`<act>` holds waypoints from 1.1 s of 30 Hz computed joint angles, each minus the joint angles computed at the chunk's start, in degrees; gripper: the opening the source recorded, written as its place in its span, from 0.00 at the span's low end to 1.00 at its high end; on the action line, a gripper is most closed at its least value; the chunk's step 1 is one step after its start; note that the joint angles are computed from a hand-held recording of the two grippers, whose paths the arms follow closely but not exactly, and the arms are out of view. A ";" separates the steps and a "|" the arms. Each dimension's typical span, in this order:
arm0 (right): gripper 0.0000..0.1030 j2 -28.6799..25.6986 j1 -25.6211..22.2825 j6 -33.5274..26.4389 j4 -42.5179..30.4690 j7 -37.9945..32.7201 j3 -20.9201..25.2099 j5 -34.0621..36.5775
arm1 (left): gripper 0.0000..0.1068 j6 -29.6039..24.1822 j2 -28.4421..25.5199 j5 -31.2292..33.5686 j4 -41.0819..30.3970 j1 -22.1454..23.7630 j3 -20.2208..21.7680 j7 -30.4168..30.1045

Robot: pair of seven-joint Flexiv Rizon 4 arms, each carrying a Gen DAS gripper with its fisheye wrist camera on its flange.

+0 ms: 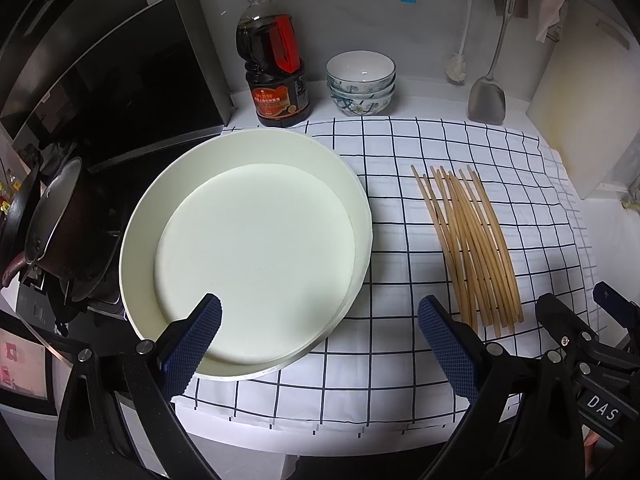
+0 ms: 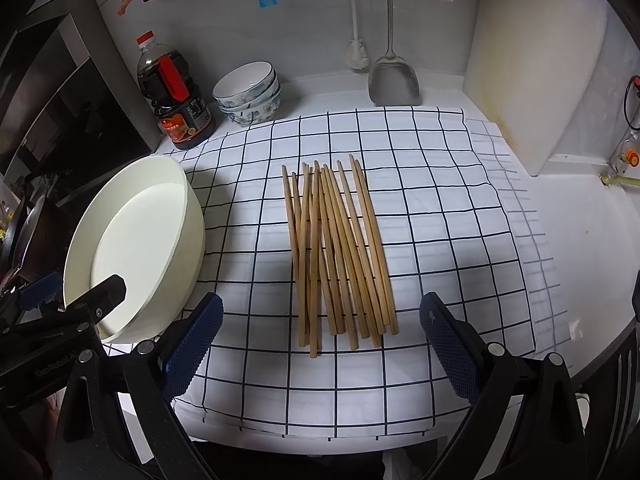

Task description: Organize utensils

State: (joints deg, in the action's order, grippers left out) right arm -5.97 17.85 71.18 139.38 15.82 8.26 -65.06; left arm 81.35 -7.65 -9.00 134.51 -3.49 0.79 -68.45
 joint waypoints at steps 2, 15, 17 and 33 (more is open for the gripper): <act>0.92 -0.04 -0.12 0.33 0.10 0.13 -0.13 -0.39 | 0.91 0.08 -0.07 0.18 -0.06 0.00 0.07 -0.10; 0.92 -0.17 -0.17 0.49 0.04 0.32 -0.09 -0.51 | 0.91 0.00 -0.05 0.37 -0.08 0.00 0.08 -0.23; 0.92 0.00 -0.18 0.55 0.22 0.39 -0.07 -0.54 | 0.91 0.04 -0.04 0.31 -0.03 0.03 0.04 -0.20; 0.92 1.13 -8.65 7.47 4.04 13.85 -2.87 -23.18 | 0.91 6.55 -2.59 -11.47 4.16 0.02 -7.78 8.99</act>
